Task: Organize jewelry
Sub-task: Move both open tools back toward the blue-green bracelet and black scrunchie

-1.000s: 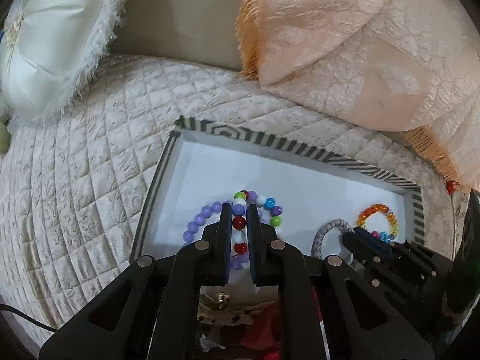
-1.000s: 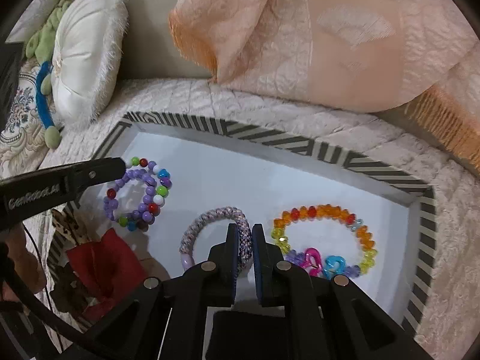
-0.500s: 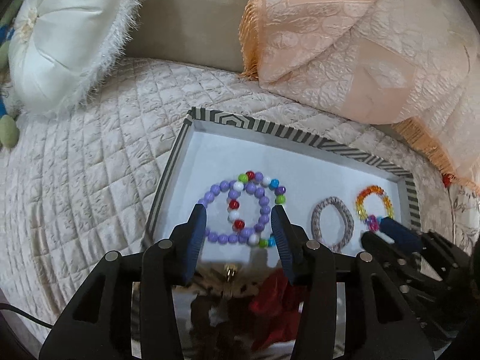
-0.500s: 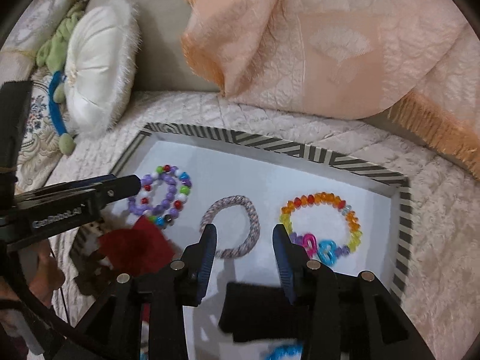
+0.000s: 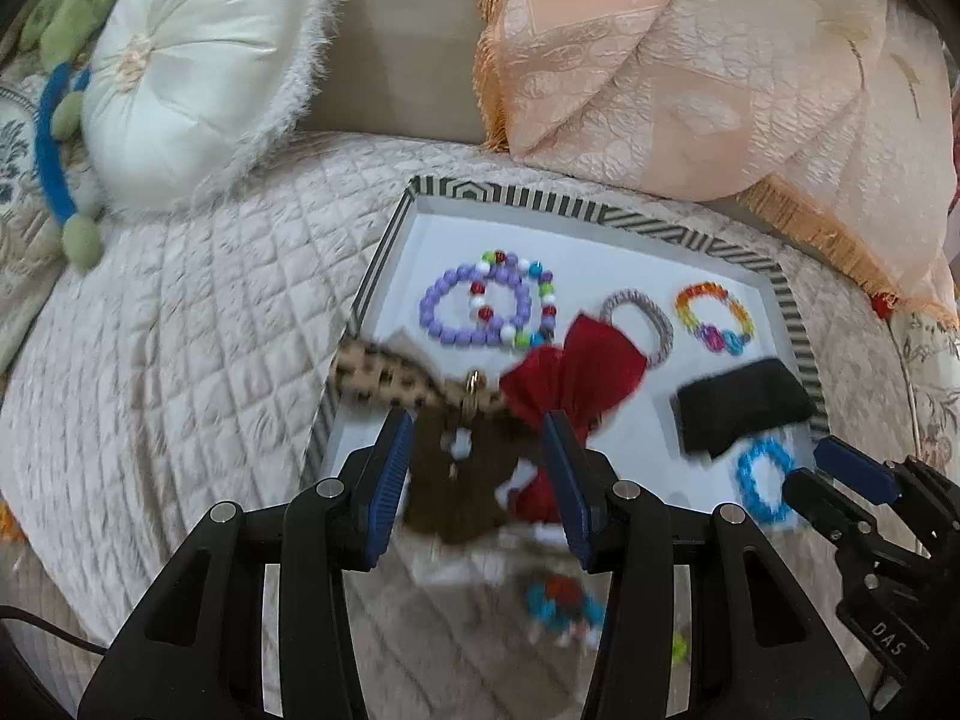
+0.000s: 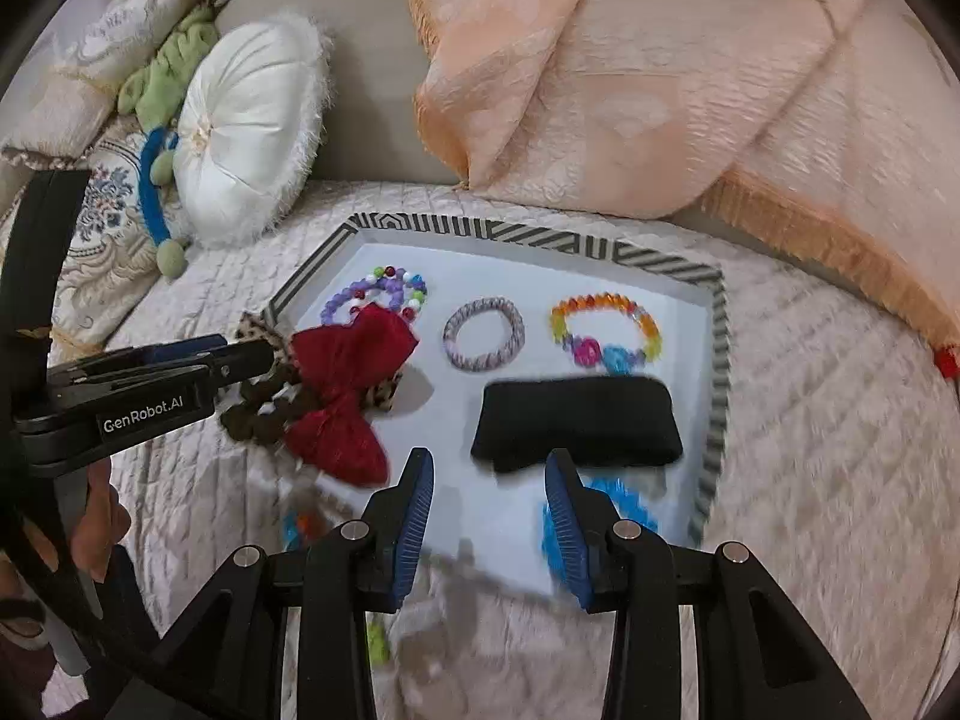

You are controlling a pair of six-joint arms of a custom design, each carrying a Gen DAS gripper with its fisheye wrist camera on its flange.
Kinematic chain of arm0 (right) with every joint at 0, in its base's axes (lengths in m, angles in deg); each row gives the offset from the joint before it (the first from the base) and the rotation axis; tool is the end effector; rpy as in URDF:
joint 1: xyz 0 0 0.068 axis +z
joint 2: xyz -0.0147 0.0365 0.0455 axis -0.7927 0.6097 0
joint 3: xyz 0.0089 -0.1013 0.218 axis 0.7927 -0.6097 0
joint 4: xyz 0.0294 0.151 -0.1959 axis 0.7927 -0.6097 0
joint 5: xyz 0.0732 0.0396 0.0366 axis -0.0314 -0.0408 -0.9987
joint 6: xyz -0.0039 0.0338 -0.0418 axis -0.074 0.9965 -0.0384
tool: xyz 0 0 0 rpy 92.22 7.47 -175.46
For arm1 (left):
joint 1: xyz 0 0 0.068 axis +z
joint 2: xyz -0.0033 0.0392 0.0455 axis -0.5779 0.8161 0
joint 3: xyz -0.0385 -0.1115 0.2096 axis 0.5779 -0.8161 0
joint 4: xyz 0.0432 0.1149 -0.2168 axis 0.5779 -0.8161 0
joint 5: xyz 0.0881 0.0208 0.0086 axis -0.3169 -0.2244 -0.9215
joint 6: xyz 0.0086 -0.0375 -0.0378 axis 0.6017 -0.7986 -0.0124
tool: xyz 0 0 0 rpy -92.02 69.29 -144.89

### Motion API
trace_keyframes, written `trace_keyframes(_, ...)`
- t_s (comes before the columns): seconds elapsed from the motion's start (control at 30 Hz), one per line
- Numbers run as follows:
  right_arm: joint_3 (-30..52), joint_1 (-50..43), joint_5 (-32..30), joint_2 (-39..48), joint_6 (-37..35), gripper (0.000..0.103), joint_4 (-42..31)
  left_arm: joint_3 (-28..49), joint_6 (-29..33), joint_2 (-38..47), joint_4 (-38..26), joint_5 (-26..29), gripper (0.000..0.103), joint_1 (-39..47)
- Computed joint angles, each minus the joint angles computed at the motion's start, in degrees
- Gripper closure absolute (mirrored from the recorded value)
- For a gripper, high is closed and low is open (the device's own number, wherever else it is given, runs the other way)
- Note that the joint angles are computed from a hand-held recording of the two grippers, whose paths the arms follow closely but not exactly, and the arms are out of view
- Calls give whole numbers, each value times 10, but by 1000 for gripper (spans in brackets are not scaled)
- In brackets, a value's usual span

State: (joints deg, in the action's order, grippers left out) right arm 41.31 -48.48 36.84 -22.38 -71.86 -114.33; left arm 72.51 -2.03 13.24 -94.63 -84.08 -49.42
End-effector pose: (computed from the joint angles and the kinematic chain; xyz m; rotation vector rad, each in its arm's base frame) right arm 0.1687 0.0147 0.2350 0.0684 2.5115 0.1986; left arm 0.2619 -0.0684 0.2230 0.3473 2.5703 -0.1817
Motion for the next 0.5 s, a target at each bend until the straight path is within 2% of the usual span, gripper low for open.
trace_keyframes(0.27,-19,85,37,-147,74,66,-136,-103,4,-157,-45,-11,58,-4)
trace_keyframes(0.4,-18,202,113,-205,156,66,-199,-143,12,-233,-75,-16,58,-6)
trace_keyframes(0.5,-12,321,181,-232,252,66,-252,-161,19,-274,-102,-7,58,-1)
